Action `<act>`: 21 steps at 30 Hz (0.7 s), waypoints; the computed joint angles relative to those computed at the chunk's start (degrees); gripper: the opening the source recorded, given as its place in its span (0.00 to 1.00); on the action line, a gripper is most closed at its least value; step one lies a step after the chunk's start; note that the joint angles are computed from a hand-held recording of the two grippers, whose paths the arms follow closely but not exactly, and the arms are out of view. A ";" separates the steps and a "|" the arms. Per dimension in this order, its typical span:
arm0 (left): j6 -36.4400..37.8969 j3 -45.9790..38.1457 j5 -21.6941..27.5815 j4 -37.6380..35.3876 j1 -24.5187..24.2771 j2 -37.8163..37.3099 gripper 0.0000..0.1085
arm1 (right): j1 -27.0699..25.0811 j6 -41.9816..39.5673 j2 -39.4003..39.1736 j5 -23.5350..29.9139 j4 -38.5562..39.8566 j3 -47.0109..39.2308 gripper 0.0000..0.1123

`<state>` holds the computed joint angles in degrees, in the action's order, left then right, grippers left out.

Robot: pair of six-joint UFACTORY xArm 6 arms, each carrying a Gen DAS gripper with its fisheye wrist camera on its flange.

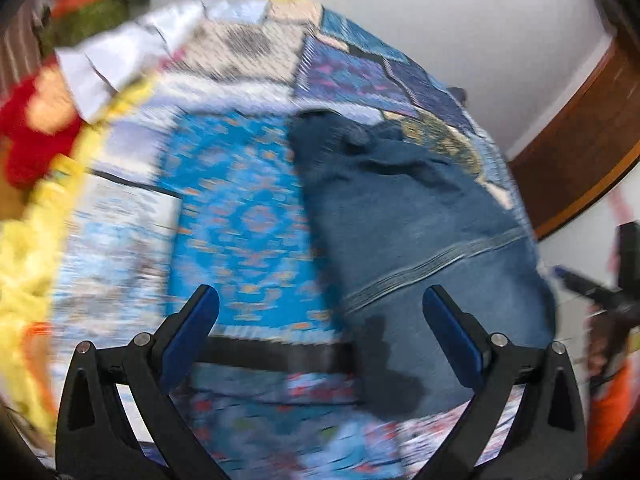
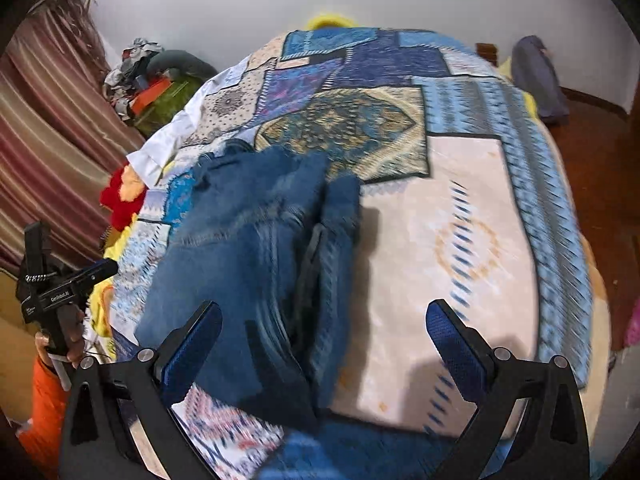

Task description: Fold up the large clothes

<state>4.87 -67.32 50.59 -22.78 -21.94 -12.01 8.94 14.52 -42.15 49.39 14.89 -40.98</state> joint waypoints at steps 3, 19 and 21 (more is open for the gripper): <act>1.02 -4.28 3.41 -5.64 -0.22 5.94 0.95 | -1.12 -3.78 7.05 1.41 5.57 -3.23 0.91; 3.01 -17.85 12.12 -22.54 -1.27 24.20 0.95 | -1.89 -16.00 24.31 0.69 25.04 -9.47 0.82; 2.08 -17.96 10.01 -18.81 -2.96 23.40 0.89 | -1.03 -15.06 23.73 -0.44 23.71 -9.21 0.71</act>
<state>6.94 -85.28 60.60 -41.59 -24.90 11.38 7.91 -0.54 -18.42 48.95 38.59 -50.19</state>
